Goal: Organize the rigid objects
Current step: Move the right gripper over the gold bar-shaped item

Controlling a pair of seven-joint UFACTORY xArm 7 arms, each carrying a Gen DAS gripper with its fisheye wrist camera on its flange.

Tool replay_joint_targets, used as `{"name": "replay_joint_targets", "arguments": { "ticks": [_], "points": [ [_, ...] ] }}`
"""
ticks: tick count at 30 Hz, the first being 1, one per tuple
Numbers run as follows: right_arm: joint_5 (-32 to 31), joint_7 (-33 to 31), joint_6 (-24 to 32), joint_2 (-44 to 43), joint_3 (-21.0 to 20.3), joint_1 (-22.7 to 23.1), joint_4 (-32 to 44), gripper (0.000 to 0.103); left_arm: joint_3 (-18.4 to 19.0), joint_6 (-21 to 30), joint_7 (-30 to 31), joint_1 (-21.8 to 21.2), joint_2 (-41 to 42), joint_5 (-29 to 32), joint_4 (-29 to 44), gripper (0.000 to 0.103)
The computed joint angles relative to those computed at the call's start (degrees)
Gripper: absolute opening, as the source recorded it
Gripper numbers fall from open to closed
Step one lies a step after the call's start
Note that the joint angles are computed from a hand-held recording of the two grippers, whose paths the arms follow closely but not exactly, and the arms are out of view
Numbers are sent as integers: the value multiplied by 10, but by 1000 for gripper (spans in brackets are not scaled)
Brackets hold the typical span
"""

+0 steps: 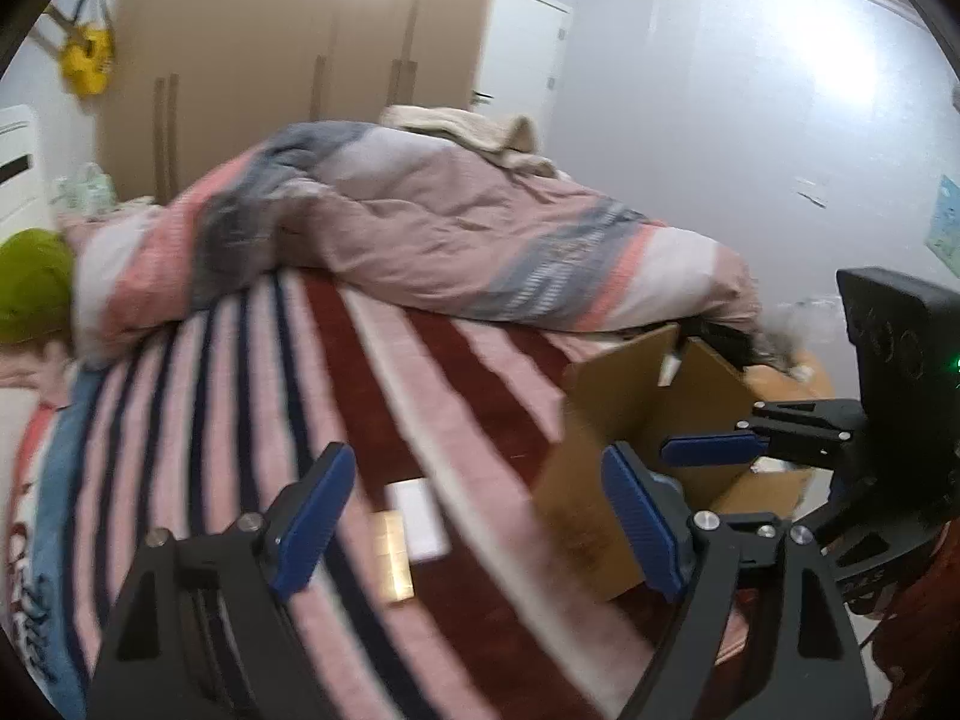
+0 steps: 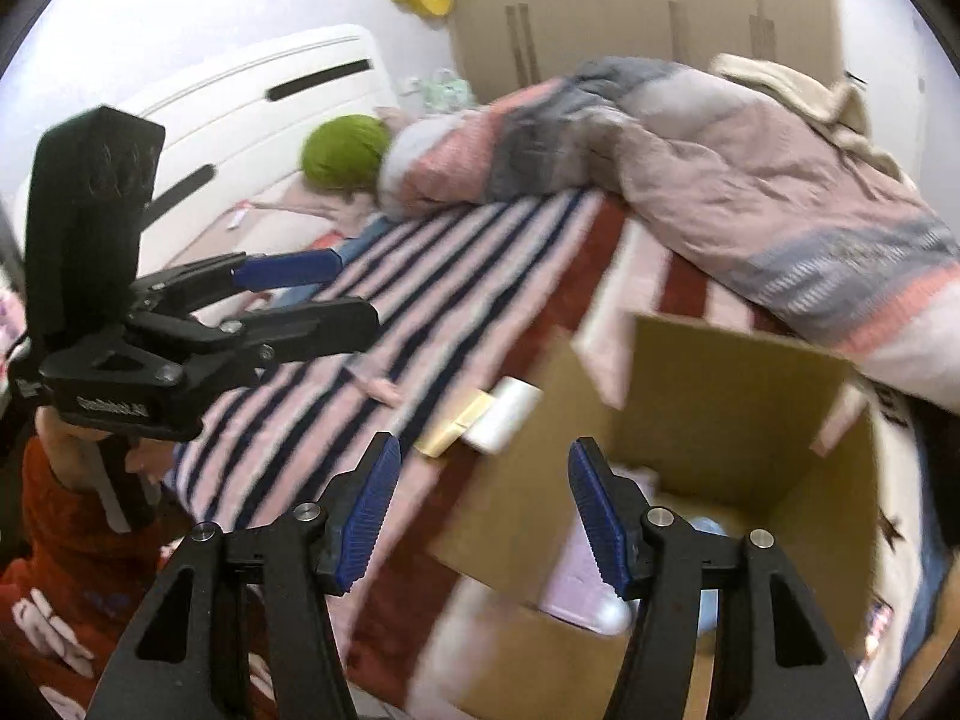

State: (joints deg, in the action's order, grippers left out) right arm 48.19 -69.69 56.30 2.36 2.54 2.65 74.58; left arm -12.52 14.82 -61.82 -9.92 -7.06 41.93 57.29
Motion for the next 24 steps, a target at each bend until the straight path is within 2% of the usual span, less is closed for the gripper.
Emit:
{"name": "replay_joint_targets", "arguments": {
  "ticks": [4,7,11,14,18,21,24],
  "points": [
    [3,6,-22,-7,28,37,-20,55,-2,2,-32,36,-70,25,-81,84],
    [-6,22,-39,8,45,67,-27,55,-13,-15,-41,73,-102,29,-133,84],
    [-30,64,-81,48,64,98,-36,55,-28,-76,-54,130,-126,35,-201,84],
    [-74,141,-146,106,73,118,-33,54,-40,-127,-54,170,-124,28,-241,84],
    [-177,265,-276,182,64,152,-24,44,-95,-156,-65,246,-115,36,-265,84],
    [-208,319,-296,232,68,152,9,32,-124,-174,-58,284,-109,30,-276,84],
    [-248,344,-364,233,72,159,-10,23,-145,-192,-51,311,-106,13,-284,84]
  ]
}}
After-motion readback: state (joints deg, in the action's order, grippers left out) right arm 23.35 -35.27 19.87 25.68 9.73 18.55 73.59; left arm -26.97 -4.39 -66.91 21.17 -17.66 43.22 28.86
